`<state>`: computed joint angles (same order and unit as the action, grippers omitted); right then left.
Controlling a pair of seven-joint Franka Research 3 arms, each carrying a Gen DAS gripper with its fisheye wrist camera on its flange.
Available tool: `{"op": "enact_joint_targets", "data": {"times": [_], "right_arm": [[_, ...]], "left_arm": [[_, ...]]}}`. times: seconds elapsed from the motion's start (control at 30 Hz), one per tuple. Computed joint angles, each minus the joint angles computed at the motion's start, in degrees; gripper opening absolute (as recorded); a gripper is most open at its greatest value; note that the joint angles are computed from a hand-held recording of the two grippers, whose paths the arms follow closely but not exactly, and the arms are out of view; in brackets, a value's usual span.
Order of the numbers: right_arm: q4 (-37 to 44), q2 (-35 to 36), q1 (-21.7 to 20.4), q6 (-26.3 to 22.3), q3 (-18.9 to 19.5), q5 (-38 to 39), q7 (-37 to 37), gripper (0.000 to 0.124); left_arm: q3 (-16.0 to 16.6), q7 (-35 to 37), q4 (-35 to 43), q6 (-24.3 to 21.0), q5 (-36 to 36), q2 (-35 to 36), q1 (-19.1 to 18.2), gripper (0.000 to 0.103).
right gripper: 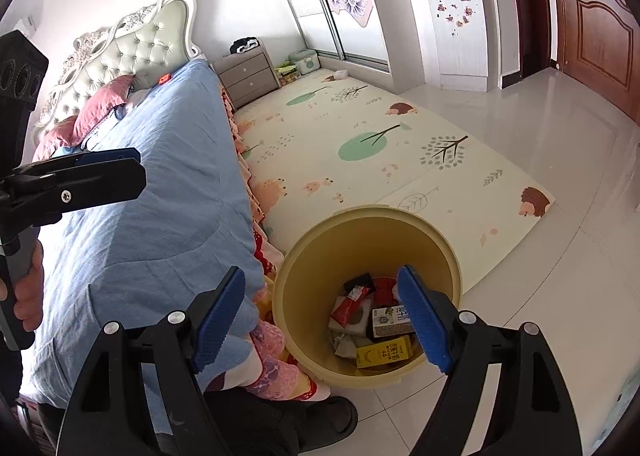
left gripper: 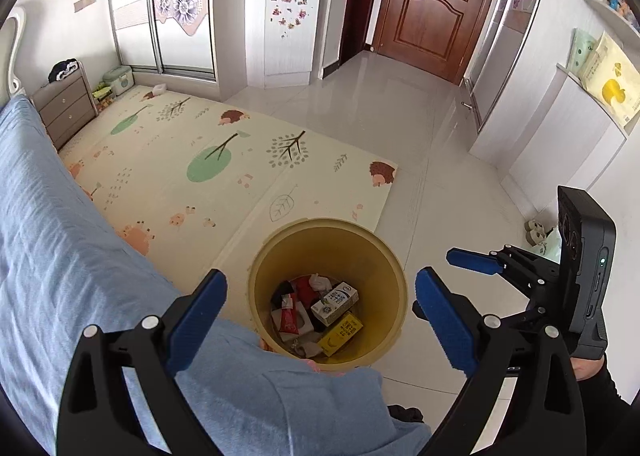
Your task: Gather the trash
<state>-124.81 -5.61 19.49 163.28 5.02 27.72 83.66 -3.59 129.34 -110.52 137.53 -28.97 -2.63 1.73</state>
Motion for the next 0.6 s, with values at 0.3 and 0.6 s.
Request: {"op": "enact_joint_targets", "data": {"times": [0.3, 0.6], "right_arm": [[3.2, 0.2, 2.7, 1.8, 3.1, -6.1, 4.1, 0.077], [11.5, 6.4, 7.5, 2.0, 6.0, -13.5, 6.7, 0.077]], "left_arm": [[4.1, 1.9, -9.1, 7.0, -2.3, -9.0, 0.9, 0.096], [11.5, -0.6, -18.0, 14.6, 0.0, -17.0, 2.8, 0.096]]}}
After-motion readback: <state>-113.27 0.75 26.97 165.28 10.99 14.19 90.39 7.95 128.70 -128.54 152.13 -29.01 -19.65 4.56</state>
